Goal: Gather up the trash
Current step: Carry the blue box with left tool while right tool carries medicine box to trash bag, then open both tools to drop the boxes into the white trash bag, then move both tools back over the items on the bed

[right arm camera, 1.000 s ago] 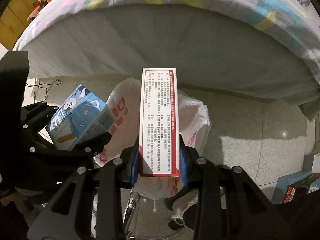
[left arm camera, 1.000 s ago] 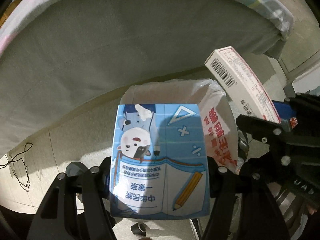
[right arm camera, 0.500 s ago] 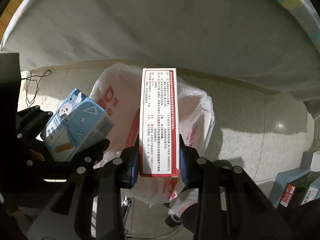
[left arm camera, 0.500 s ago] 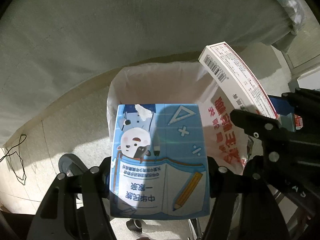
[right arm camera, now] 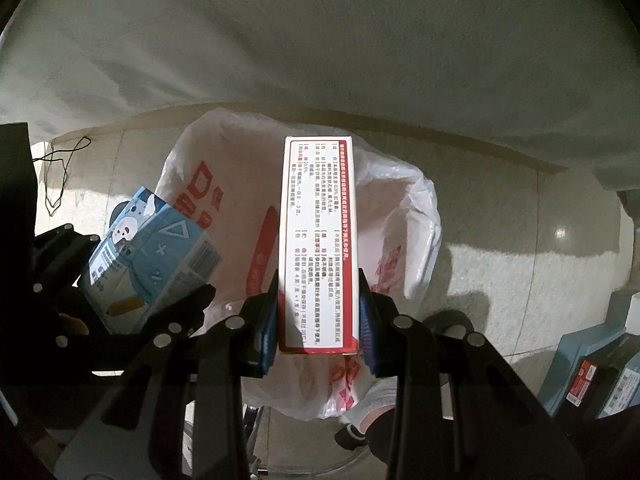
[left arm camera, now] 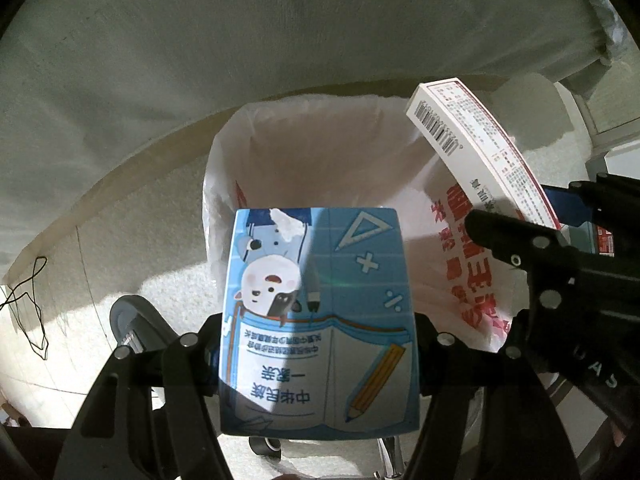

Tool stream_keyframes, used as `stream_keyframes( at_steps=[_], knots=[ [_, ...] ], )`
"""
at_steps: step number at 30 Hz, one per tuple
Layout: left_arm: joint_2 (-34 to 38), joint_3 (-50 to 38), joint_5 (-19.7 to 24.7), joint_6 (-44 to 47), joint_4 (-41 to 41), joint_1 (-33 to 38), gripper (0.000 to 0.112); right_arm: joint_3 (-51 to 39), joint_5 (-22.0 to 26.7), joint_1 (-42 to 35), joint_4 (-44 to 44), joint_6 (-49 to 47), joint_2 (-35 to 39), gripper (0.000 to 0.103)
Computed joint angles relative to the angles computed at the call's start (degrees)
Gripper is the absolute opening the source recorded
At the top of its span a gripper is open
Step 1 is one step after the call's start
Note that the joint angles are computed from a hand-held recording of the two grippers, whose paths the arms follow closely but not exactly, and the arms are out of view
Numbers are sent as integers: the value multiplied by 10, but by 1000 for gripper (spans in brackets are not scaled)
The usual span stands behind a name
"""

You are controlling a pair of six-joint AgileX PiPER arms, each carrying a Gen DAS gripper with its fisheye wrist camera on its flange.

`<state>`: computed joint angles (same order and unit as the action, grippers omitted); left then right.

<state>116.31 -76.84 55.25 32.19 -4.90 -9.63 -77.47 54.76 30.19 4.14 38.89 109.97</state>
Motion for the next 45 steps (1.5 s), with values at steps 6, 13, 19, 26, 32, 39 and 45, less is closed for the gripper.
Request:
stream_keyframes(
  at_steps=[6, 13, 19, 26, 32, 39, 45],
  knots=[
    [8, -5, 13, -17, 19, -10, 76, -6, 7, -10, 3, 8, 19, 66],
    [-12, 7, 7, -11, 13, -13, 94, 17, -6, -18, 3, 31, 2, 78],
    [-49, 26, -8, 40, -16, 8, 95, 83, -36, -31, -42, 114, -87, 79],
    [-110, 47, -18, 68, -65, 47, 95, 103, -42, 6, -113, 199, -175, 84],
    [-141, 48, -24, 98, -108, 94, 95, 120, -70, 26, -150, 273, -231, 96],
    [-161, 2, 11, 134, -162, 141, 95, 110, -75, 53, -200, 337, -258, 96],
    [-147, -57, 76, 131, -188, 181, 95, 86, -47, 56, -216, 345, -255, 96]
  ],
)
